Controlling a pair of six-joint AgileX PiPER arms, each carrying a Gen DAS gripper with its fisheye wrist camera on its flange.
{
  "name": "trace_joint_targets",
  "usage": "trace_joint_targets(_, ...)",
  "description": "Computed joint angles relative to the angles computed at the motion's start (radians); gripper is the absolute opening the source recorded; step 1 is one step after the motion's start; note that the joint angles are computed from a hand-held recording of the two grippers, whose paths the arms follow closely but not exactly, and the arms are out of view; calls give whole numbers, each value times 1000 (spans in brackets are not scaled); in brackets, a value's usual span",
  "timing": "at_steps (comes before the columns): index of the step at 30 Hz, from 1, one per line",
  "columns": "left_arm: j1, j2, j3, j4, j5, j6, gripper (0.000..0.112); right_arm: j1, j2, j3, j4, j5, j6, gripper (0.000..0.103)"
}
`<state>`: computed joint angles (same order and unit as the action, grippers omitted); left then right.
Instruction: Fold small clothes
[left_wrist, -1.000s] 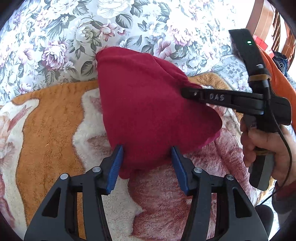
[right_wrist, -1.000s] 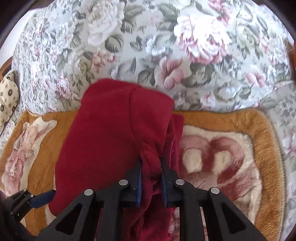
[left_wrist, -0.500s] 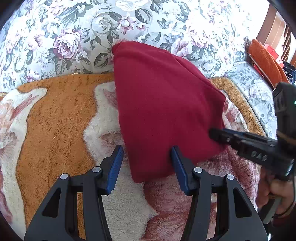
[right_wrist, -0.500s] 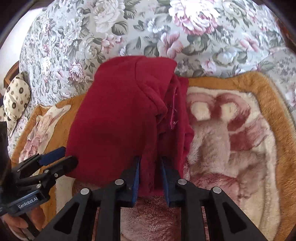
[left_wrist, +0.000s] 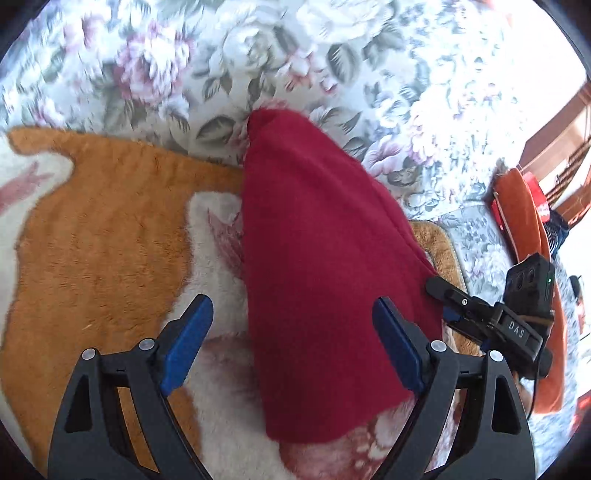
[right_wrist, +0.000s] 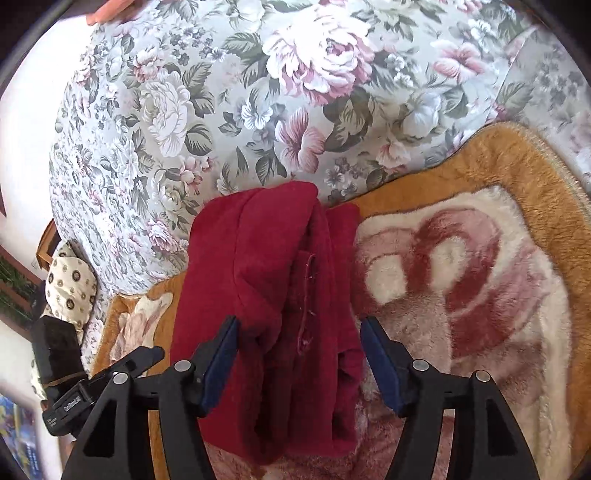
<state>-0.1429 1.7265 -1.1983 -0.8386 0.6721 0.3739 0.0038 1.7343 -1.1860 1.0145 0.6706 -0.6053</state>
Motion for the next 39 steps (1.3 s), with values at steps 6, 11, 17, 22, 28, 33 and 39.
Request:
trace_joint_targets(6,-6,163,-104,-150,53,94,88,-24,192,-134,125,98,-81,74)
trace_joint_targets(11,-40,105,-71,-107,4,94,69,33,104,-75,68,-9,-65,50)
trace_joint_targets(17,5,-184,142,-94,63,137,66,67,-142,107,72,28,-55,48)
trace_joint_targets(22,-52,-452,403,86,-15,-26,67,182,-302,298,36,-36,-27,50)
trace_joint_targets(28,-79,-555,518,231,-79,-227,68,291,-440,382,-249,-126,297,54)
trace_joint_targets(33,-160,-679,514,531,-86,-501,68,349,-620,450,-379,-133,454,54)
trace_joint_targets(39,-261,-687,514,706,-102,-664,68,530,-530,477,-599,-217,684,12)
